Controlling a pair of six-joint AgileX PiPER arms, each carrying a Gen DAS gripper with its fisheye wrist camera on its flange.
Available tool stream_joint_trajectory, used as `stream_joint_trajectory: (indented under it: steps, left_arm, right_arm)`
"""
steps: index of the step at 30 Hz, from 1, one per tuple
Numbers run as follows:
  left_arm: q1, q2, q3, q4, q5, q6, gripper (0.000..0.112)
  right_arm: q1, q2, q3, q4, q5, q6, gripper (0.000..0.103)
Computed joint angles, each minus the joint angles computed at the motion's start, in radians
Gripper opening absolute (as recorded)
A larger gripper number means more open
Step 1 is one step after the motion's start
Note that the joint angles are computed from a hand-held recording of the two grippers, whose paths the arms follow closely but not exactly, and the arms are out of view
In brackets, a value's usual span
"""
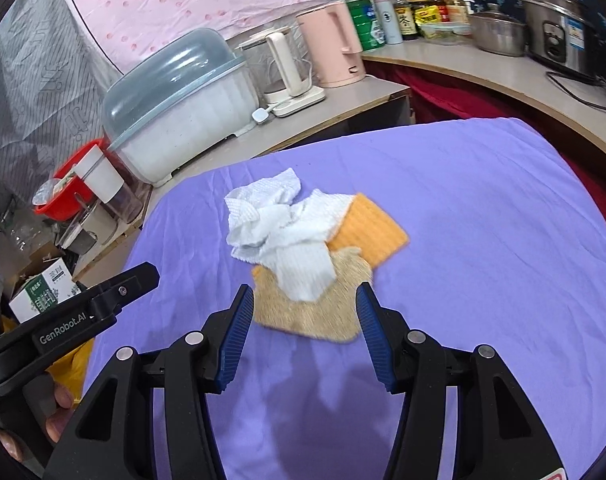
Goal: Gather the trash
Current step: 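Grasp a white tissue with the left tool while the right tool grasps another tissue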
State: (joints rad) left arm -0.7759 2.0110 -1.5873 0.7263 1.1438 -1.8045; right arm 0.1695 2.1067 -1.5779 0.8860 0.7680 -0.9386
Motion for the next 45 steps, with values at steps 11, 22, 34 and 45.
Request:
stream_joint_trajectory:
  steps: [11, 22, 34, 45]
  left_arm:
    - [0.127, 0.021, 0.010, -0.003, -0.097, 0.039, 0.056]
    - [0.217, 0.163, -0.161, -0.083, -0.161, 0.204, 0.056]
    - [0.198, 0.328, -0.390, -0.206, -0.151, 0.373, 0.017]
    - [0.035, 0.340, -0.476, -0.200, -0.048, 0.316, 0.003]
  right_arm:
    - [0.116, 0.198, -0.283, -0.138, -0.002, 0.159, 0.052]
    - [0.111, 0.266, -0.348, -0.196, 0.001, 0.167, 0.018]
    - [0.029, 0.149, -0.129, -0.096, -0.029, 0.033, 0.015]
    - [-0.132, -0.038, 0.162, -0.012, 0.008, -0.126, 0.003]
